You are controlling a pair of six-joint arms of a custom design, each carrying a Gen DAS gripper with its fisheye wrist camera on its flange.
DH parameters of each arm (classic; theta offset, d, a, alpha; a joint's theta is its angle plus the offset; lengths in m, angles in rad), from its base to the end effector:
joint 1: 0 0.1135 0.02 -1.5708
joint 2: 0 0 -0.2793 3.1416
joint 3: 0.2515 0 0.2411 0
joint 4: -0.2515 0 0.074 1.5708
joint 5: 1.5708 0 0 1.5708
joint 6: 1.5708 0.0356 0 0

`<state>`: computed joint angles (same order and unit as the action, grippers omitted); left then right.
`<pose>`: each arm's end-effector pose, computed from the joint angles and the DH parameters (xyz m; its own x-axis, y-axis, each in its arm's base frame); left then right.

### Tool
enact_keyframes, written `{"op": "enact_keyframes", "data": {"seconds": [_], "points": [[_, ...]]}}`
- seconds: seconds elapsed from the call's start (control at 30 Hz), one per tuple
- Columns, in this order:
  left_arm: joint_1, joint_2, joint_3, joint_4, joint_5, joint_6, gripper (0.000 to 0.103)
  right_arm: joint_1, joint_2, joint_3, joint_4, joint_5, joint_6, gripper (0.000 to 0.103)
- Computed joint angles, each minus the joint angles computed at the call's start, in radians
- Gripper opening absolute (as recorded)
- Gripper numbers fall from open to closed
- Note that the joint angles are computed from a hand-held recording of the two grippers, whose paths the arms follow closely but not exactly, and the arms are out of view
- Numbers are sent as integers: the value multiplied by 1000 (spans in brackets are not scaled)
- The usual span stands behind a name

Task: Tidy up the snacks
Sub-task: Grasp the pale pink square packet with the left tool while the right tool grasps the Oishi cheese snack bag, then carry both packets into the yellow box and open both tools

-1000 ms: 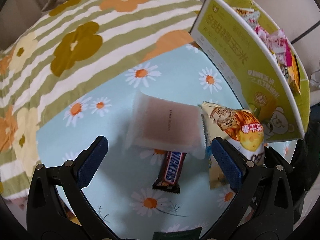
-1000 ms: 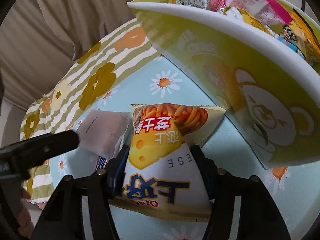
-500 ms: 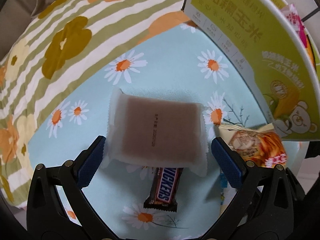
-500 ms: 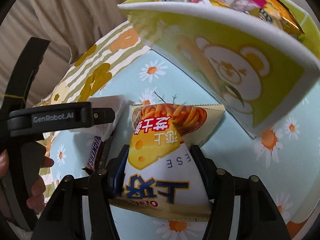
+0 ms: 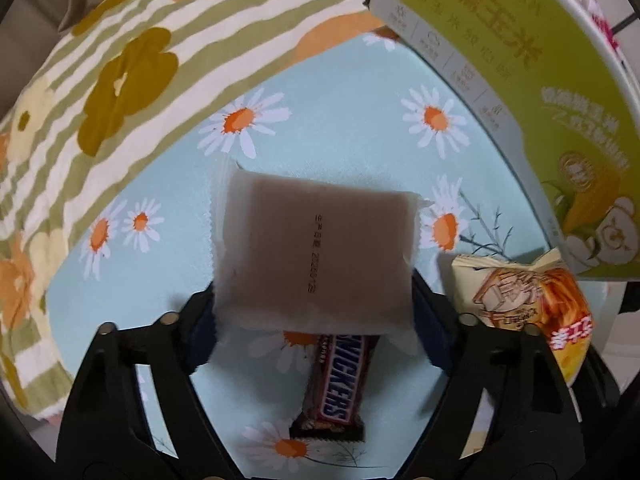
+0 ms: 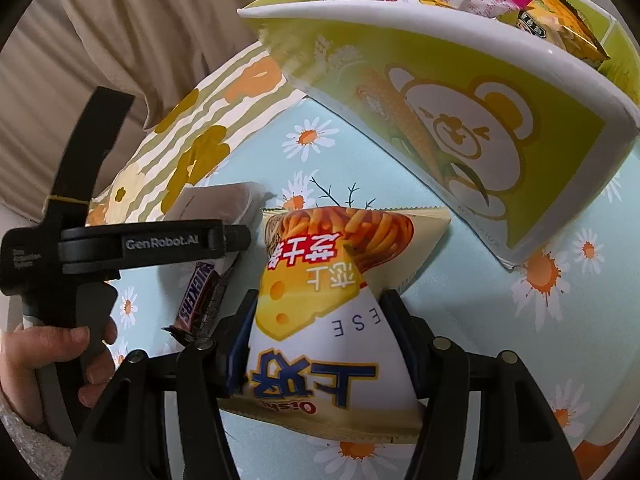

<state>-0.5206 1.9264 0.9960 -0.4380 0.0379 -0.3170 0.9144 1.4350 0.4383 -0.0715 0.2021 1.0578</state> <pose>0.2829 -0.1638 0.1166 -0.9645 0.1939 -0.1794 0.2137 0.9720 -0.0979 0.1349 0.1635 0.1313 -0.8872 0.2469 -0.3897 0.1140 0.9359 0.3334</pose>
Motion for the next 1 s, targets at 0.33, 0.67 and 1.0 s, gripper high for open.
{"op": "enact_keyframes", "data": {"seconds": [0.33,0.67,1.0], "points": [[0,-163,-96,39,-19,-45,73,8,-58,19,-33,12,-67,56],[-9,-496,-93,-169,-88,-159,73,51,-153,185,-218,-6,-239,56],[-161,-621,179,-440,-271,-313,73,-84,-331,373,-421,-109,-504,56]]}}
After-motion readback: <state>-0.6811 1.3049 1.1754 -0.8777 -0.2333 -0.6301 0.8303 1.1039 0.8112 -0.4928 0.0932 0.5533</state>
